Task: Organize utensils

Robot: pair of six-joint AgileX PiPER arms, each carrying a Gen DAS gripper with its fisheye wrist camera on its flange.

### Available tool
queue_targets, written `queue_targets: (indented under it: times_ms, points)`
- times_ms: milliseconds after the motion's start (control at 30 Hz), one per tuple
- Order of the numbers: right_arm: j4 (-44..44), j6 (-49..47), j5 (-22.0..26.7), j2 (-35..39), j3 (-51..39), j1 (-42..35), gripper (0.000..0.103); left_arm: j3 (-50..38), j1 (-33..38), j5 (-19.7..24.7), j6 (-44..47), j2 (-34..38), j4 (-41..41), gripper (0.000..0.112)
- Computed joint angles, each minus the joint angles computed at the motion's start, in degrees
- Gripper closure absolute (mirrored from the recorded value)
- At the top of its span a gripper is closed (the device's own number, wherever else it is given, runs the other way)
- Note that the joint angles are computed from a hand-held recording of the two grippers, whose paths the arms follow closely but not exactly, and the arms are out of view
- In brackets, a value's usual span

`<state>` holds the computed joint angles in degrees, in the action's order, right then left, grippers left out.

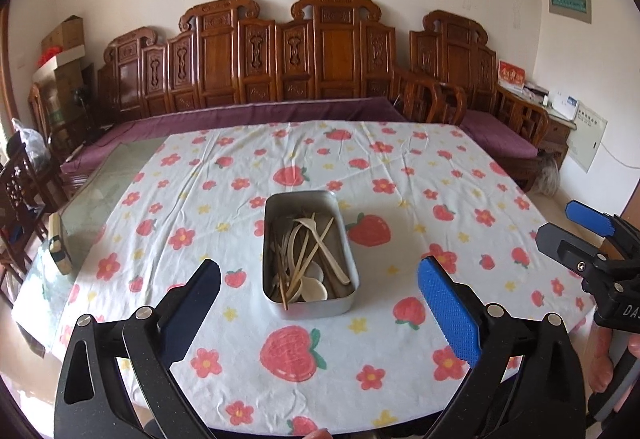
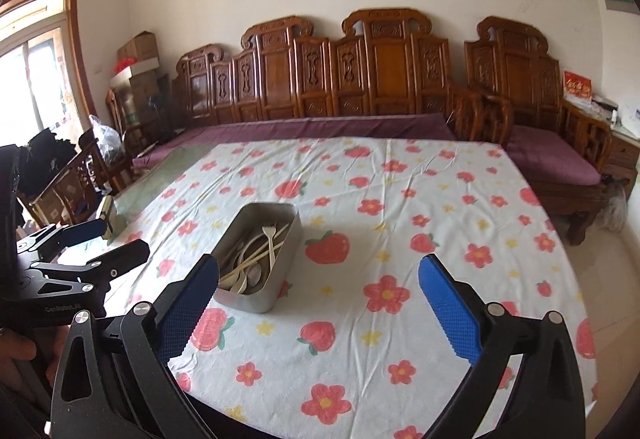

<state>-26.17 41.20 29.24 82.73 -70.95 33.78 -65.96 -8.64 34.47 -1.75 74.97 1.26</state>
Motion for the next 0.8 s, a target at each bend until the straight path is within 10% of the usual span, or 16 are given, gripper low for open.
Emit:
queue_targets:
  times_ms: [800]
  points:
    - [-20.08,14.70,13.61,-11.12,-3.69,11.52,0.003,-4.13,-6.09,4.47,-9.12,-10.36,7.71,0.017]
